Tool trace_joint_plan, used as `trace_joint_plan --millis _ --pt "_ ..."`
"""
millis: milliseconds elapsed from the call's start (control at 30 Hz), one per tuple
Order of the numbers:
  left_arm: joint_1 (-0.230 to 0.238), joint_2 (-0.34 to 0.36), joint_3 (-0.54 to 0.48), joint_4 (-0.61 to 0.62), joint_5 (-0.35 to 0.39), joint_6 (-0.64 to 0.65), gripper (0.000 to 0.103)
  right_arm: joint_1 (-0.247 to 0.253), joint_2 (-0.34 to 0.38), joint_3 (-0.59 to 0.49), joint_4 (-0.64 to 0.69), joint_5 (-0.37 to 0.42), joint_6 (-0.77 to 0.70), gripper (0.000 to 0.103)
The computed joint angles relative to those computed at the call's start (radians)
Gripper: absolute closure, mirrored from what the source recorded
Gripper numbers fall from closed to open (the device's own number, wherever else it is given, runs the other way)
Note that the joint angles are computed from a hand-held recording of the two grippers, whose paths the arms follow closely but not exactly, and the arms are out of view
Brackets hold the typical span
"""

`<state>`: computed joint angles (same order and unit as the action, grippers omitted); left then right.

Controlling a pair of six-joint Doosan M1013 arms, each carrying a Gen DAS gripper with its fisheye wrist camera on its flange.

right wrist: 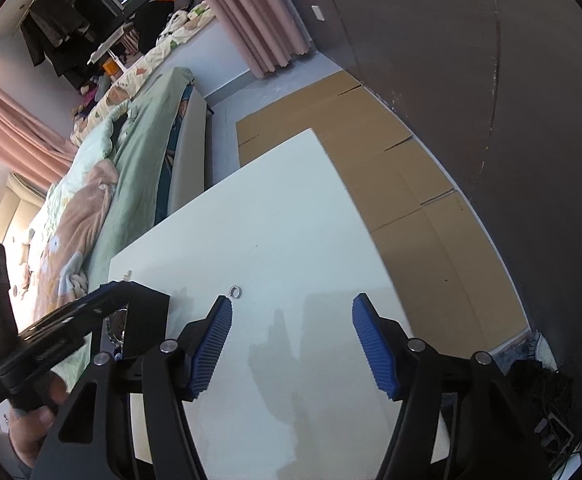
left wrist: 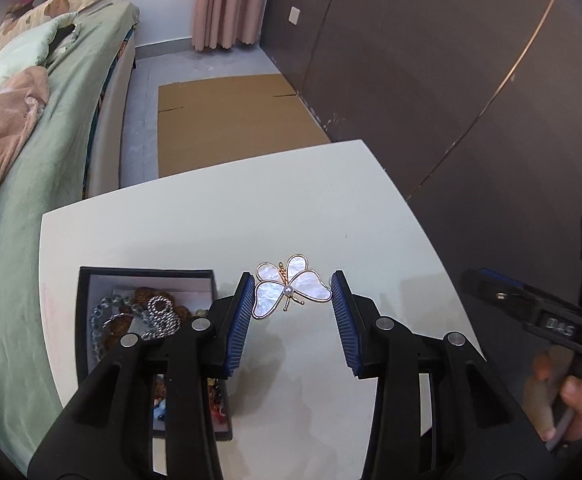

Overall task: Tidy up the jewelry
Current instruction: 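Carry the butterfly pendant into the box while the right tool grasps the small silver ring, then open the left tool over the box while the right tool carries the ring there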

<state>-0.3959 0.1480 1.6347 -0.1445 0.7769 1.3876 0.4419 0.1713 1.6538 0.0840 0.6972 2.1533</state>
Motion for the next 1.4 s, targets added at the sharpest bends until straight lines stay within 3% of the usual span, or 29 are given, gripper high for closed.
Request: trace_joint_plan --millis 467,733,1133,1233,1267,1400 --pt "0.109 -0.034 0.046 -0.161 -0.007 0.11 0.063 0.08 0.12 -0.13 -0.078 0.091 0.01 0.071" --pt "0.158 -0.039 0.065 -0.214 0.011 0.155 0.063 0.107 0.188 -0.202 -0.149 0.167 0.065 0.071" --pt "0.191 -0.025 0.077 -0.253 0.034 0.189 0.063 0.145 0.264 -0.278 -0.31 0.29 0.127 0.075" --pt "0.187 -0.025 0.078 -0.252 0.036 0.195 0.063 0.159 0.274 -0.291 -0.368 0.32 0.125 0.086" --pt "0.186 -0.023 0.076 -0.252 0.038 0.197 0.063 0.158 0.272 -0.29 -0.352 0.313 0.107 0.09" --pt "0.181 -0.019 0.069 -0.251 0.043 0.195 0.063 0.151 0.259 -0.281 -0.303 0.296 0.072 0.09"
